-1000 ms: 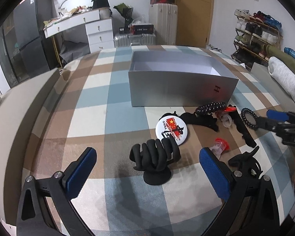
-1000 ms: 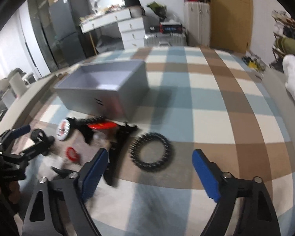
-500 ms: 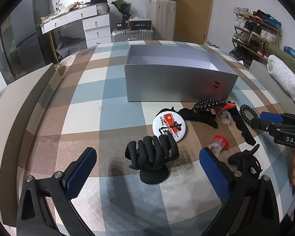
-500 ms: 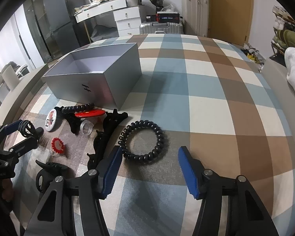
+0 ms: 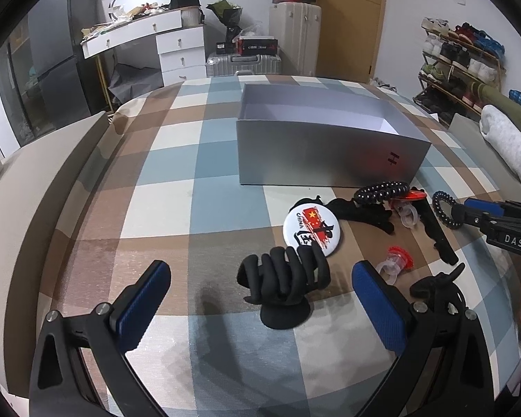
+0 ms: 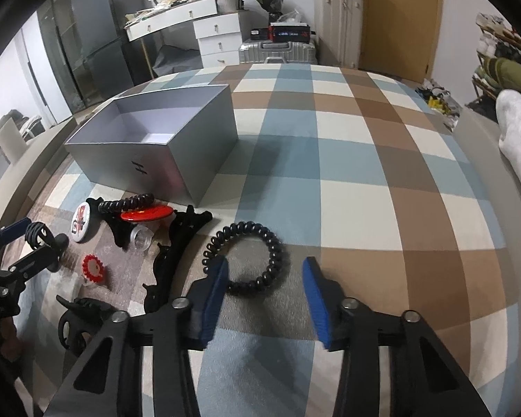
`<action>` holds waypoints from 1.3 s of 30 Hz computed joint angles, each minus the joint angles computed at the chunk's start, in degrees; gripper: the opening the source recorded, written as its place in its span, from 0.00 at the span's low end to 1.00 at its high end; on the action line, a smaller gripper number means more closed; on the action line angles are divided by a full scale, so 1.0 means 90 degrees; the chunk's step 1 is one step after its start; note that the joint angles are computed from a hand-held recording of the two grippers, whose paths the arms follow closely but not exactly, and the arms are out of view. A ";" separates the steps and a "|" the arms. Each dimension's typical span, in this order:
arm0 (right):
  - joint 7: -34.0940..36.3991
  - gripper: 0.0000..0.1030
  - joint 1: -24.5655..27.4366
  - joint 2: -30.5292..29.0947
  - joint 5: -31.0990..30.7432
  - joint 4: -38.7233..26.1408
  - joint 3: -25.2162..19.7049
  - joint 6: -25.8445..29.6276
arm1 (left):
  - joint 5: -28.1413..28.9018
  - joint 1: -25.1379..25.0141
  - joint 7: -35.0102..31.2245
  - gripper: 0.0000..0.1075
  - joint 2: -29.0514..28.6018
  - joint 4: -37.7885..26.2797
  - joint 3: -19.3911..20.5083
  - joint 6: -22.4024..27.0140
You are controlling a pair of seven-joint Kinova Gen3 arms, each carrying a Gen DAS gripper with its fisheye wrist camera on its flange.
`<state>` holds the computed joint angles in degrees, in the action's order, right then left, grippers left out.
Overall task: Organize jewelry
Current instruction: 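Move the right gripper to the black coiled bracelet and close on it, then lift the bracelet with the right gripper while the left gripper grasps the black hand stand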
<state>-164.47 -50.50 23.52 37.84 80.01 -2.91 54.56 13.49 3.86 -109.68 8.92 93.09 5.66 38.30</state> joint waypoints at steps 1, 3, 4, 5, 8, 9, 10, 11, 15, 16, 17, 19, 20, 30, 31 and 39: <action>0.0065 0.35 0.0003 0.0059 -0.0015 -0.0084 -0.0003 0.0092 | 0.0017 -0.0009 -0.0008 0.95 0.0005 -0.0010 0.0000 0.0004; 0.0175 0.30 0.0018 0.0148 -0.0068 -0.0225 -0.0005 0.0190 | 0.0087 -0.0046 -0.0062 0.95 0.0014 -0.0017 0.0004 0.0022; 0.0233 0.30 0.0012 0.0195 -0.0083 -0.0296 0.0006 0.0255 | 0.0096 -0.0052 -0.0067 0.95 0.0019 -0.0024 0.0001 0.0030; 0.0290 0.29 0.0006 0.0239 -0.0096 -0.0366 0.0020 0.0318 | 0.0104 -0.0058 -0.0077 0.94 0.0021 -0.0026 -0.0001 0.0033; 0.0533 0.28 -0.0063 0.0451 -0.0089 -0.0701 0.0088 0.0646 | 0.0086 -0.0054 -0.0058 0.95 0.0029 -0.0034 -0.0011 0.0034; 0.0586 0.23 -0.0071 0.0466 -0.0096 -0.0721 0.0097 0.0650 | 0.0110 -0.0069 -0.0072 0.95 0.0035 -0.0039 -0.0009 0.0045; 0.0649 0.14 -0.0062 0.0465 -0.0110 -0.0719 0.0095 0.0611 | 0.0125 -0.0080 -0.0086 0.95 0.0036 -0.0047 -0.0009 0.0060; 0.0660 0.08 -0.0091 0.0467 -0.0086 -0.0708 0.0115 0.0595 | 0.0126 -0.0087 -0.0089 0.95 0.0037 -0.0054 -0.0013 0.0062; 0.0552 0.08 -0.0246 0.0456 0.0131 -0.0570 0.0206 0.0520 | 0.0148 -0.0117 -0.0095 0.95 0.0040 -0.0072 -0.0022 0.0073; 0.0440 0.08 -0.0249 0.0384 0.0172 -0.0435 0.0214 0.0375 | 0.0185 -0.0137 -0.0124 0.95 0.0043 -0.0071 -0.0017 0.0081; 0.0312 0.08 -0.0272 0.0314 0.0245 -0.0306 0.0228 0.0259 | 0.0213 -0.0151 -0.0143 0.95 0.0053 -0.0083 -0.0015 0.0103; 0.0110 0.08 -0.0322 0.0200 0.0420 -0.0126 0.0234 0.0127 | 0.0266 -0.0174 -0.0187 0.95 0.0070 -0.0095 -0.0008 0.0129; 0.0030 0.08 -0.0328 0.0146 0.0496 -0.0053 0.0220 0.0046 | 0.0273 -0.0176 -0.0199 0.95 0.0084 -0.0109 -0.0005 0.0157; -0.0597 0.08 -0.0333 -0.0178 0.1168 0.0410 0.0055 -0.0625 | 0.0314 -0.0179 -0.0214 0.94 0.0166 -0.0210 -0.0004 0.0377; -0.0618 0.08 -0.0336 -0.0185 0.1197 0.0419 0.0045 -0.0624 | 0.0318 -0.0181 -0.0204 0.94 0.0171 -0.0216 -0.0007 0.0394; -0.0908 0.08 -0.0300 -0.0281 0.1368 0.0574 0.0006 -0.0803 | 0.0893 -0.0410 -0.0821 0.72 0.0145 -0.0210 0.0070 0.0576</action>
<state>-172.64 -53.21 20.99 50.15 85.17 -2.86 47.33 21.53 0.17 -117.06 10.22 91.20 6.29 43.48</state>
